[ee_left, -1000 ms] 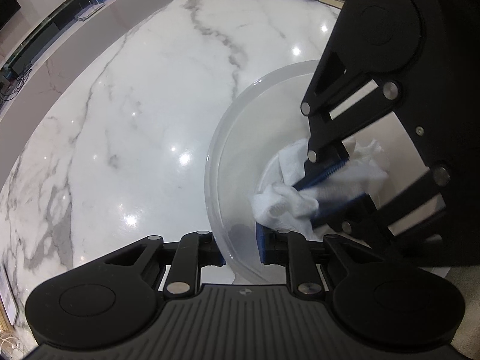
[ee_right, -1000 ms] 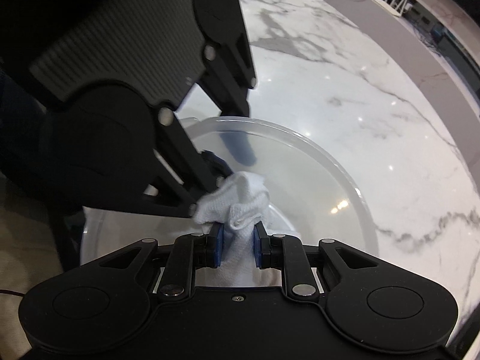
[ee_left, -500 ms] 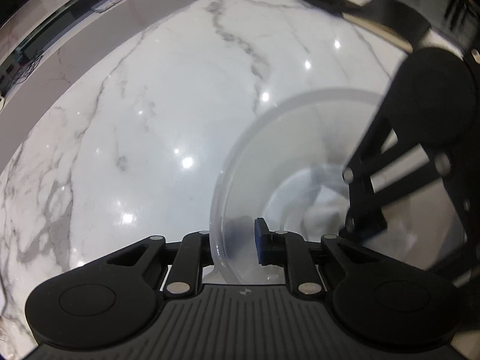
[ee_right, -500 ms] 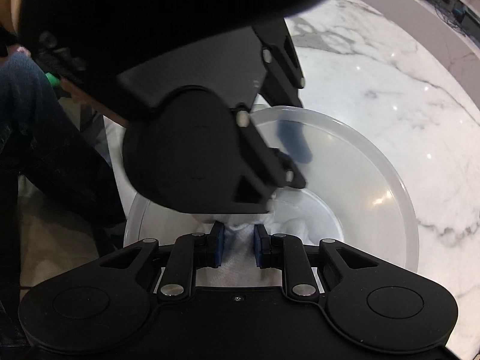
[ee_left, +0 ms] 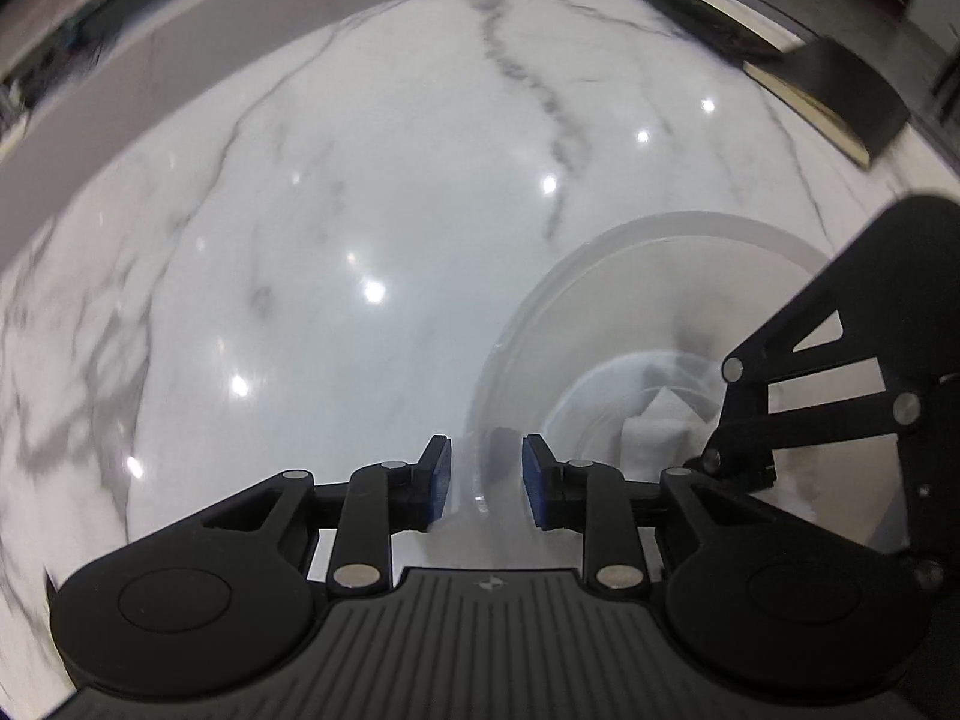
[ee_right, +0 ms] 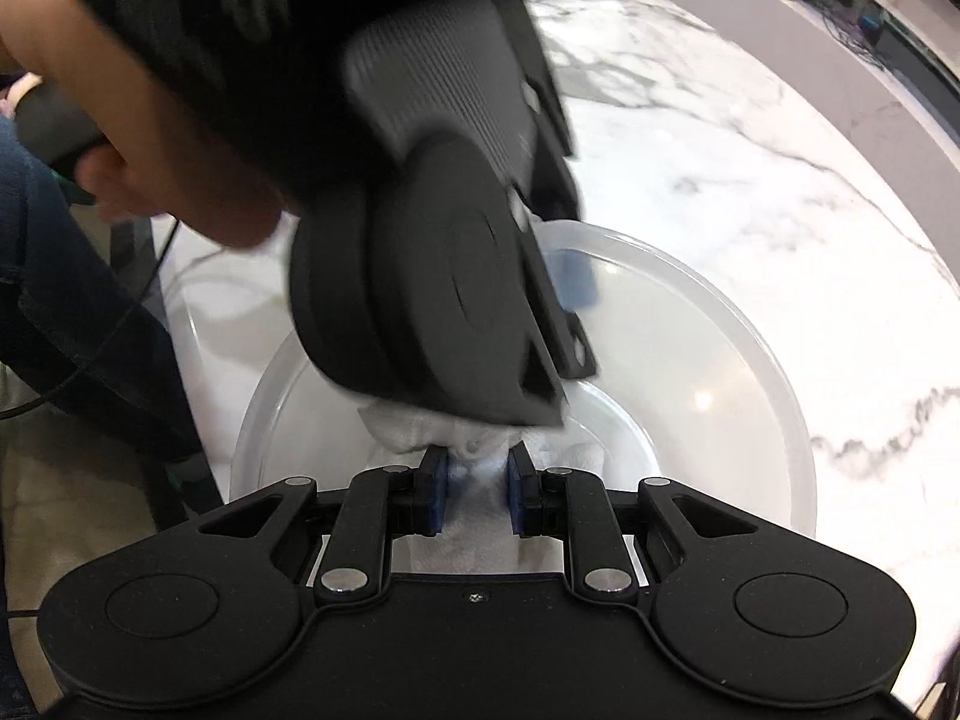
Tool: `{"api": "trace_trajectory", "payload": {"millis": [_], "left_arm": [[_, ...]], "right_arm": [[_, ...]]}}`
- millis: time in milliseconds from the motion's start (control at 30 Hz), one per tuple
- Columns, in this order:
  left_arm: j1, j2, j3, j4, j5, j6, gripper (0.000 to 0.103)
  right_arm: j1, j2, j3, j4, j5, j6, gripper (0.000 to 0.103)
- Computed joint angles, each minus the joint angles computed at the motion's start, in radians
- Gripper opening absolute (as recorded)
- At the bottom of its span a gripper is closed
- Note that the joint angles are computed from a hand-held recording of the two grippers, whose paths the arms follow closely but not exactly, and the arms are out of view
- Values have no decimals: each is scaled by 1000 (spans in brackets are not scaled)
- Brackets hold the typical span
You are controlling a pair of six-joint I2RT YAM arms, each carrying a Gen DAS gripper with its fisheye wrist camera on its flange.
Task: Clean bowl
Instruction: 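Tilt the clear bowl by its rim with the left gripper while right gripper wipes inside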
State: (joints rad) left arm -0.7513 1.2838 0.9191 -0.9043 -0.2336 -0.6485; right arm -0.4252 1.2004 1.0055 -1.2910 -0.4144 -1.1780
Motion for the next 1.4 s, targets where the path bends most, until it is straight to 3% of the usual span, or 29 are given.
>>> {"api": "trace_trajectory", "payload": {"millis": [267, 467, 633, 867, 1400], "left_arm": [[2, -110, 15, -100, 46, -41, 30], [-2, -112, 9, -117, 116, -86, 32], [-21, -118, 4, -130, 126, -85, 32], [-15, -115, -17, -97, 44, -85, 19], [-12, -10, 13, 25, -16, -39, 25]], "right_arm": [[-37, -22, 5, -36, 2, -30, 18], [227, 197, -18, 314, 42, 253, 18], [277, 294, 15, 402, 56, 304, 18], [296, 333, 35, 407, 51, 312, 18], [318, 367, 47, 434, 44, 328, 18]]}}
